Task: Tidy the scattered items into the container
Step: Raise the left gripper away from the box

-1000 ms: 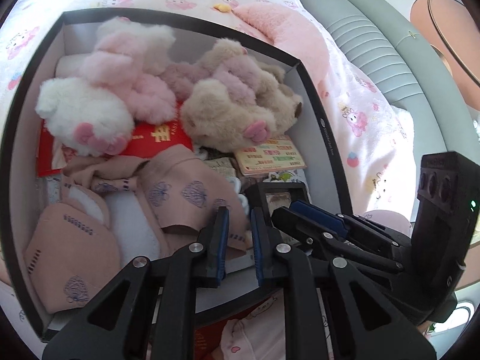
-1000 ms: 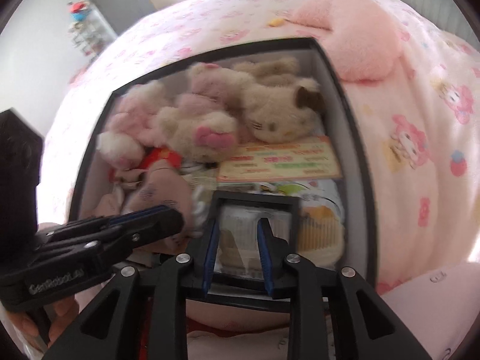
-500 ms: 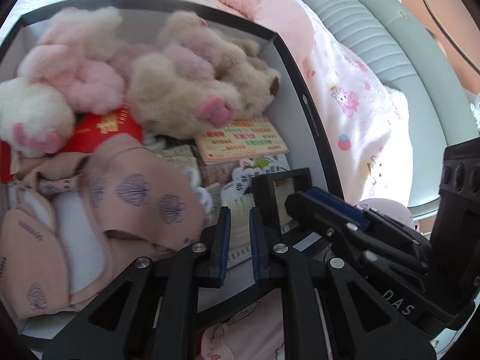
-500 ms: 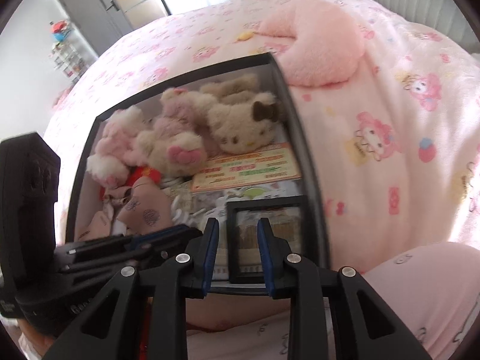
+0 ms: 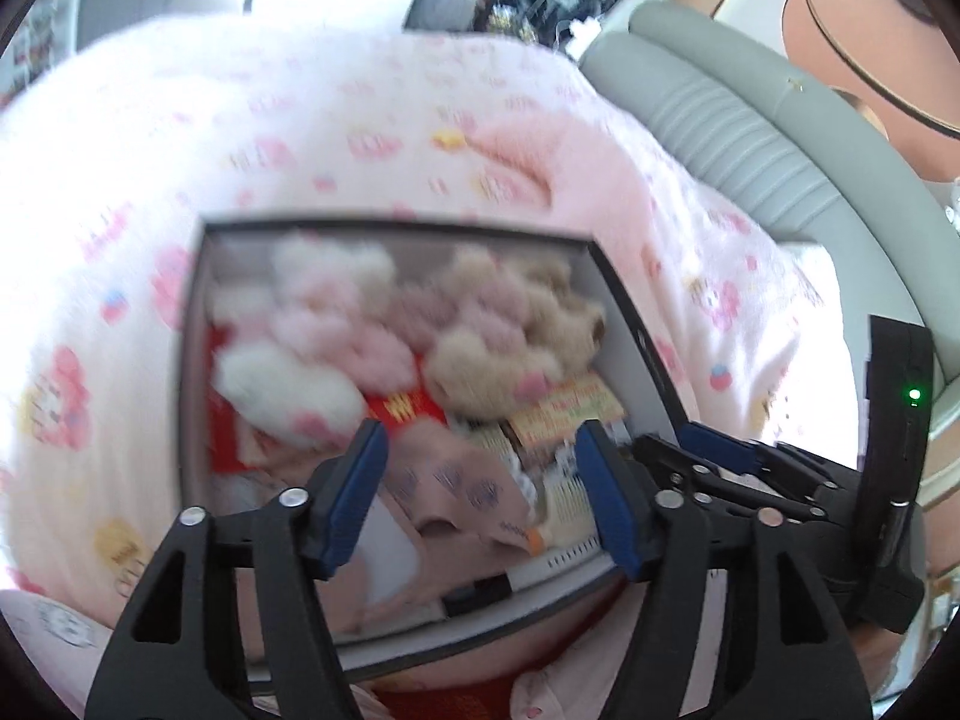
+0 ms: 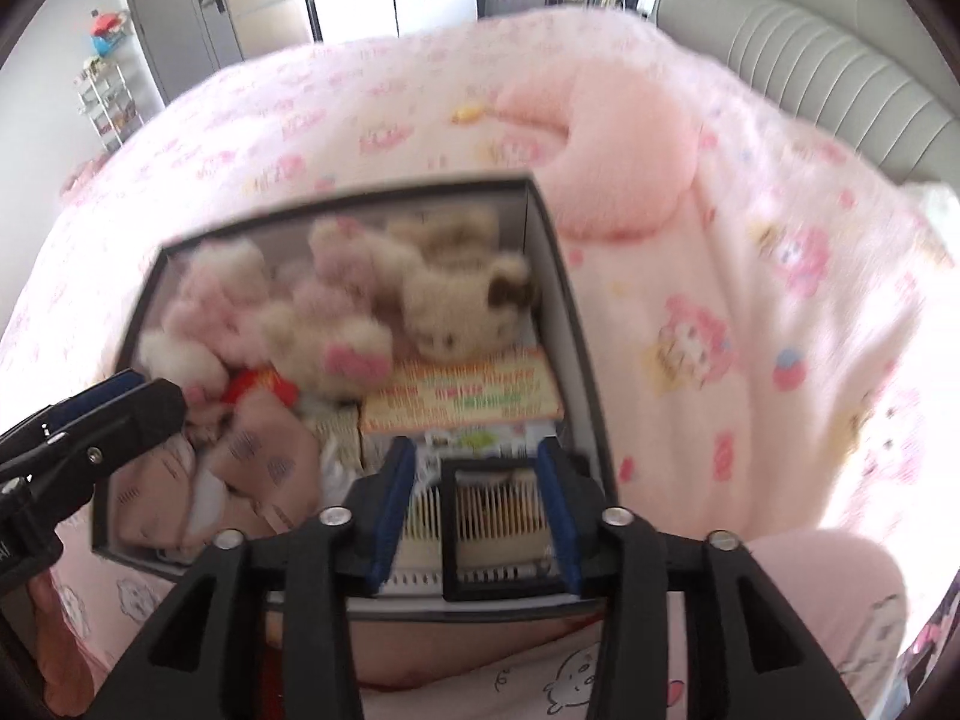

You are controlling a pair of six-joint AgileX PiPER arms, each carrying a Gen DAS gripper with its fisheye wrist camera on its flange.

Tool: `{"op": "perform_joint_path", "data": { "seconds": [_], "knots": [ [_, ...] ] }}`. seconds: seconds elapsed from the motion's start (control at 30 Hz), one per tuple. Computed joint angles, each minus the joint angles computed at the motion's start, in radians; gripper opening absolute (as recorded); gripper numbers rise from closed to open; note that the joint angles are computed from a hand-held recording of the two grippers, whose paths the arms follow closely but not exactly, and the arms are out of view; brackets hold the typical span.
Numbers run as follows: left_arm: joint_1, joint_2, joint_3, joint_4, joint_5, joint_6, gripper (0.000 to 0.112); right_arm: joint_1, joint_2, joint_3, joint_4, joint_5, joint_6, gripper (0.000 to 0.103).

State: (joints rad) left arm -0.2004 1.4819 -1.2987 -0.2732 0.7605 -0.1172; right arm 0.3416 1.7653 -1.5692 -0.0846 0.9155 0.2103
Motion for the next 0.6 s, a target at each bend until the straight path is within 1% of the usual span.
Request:
{"op": "perform_joint_path", "data": {
  "seconds": [0.03,0.07,0.1,0.17,0.27,0.33,0.47,0.6],
  "knots": [
    [0.006,-0.022,-0.010,0.033,-0.003,-0.023,0.081,0.014,-0.011,-0.018,-0.032,0.002,0.027,0.055],
    [0.016,-0.041,-0.023,0.060,-0.002,-0.043,0.088,0.030,-0.022,-0.038,-0.066,0.003,0.054,0.066],
    [0.035,-0.057,-0.042,0.078,0.007,-0.056,0.092,0.047,-0.035,-0.056,-0.097,0.005,0.078,0.074],
    [0.056,-0.087,-0.082,0.126,0.028,-0.098,0.103,0.078,-0.058,-0.092,-0.136,0.011,0.117,0.080],
    [0.070,-0.132,-0.133,0.190,0.076,-0.131,0.103,0.096,-0.080,-0.161,-0.101,0.047,0.125,0.080],
    [0.054,-0.166,-0.152,0.264,0.108,-0.195,0.103,0.121,-0.094,-0.198,-0.113,0.070,0.150,0.080],
    [-0.012,-0.252,-0.150,0.414,0.159,-0.315,0.103,0.194,-0.163,-0.159,-0.216,0.091,0.237,0.080],
    [-0.104,-0.338,-0.116,0.521,0.206,-0.421,0.103,0.233,-0.248,-0.093,-0.241,0.099,0.271,0.081]
  ]
}}
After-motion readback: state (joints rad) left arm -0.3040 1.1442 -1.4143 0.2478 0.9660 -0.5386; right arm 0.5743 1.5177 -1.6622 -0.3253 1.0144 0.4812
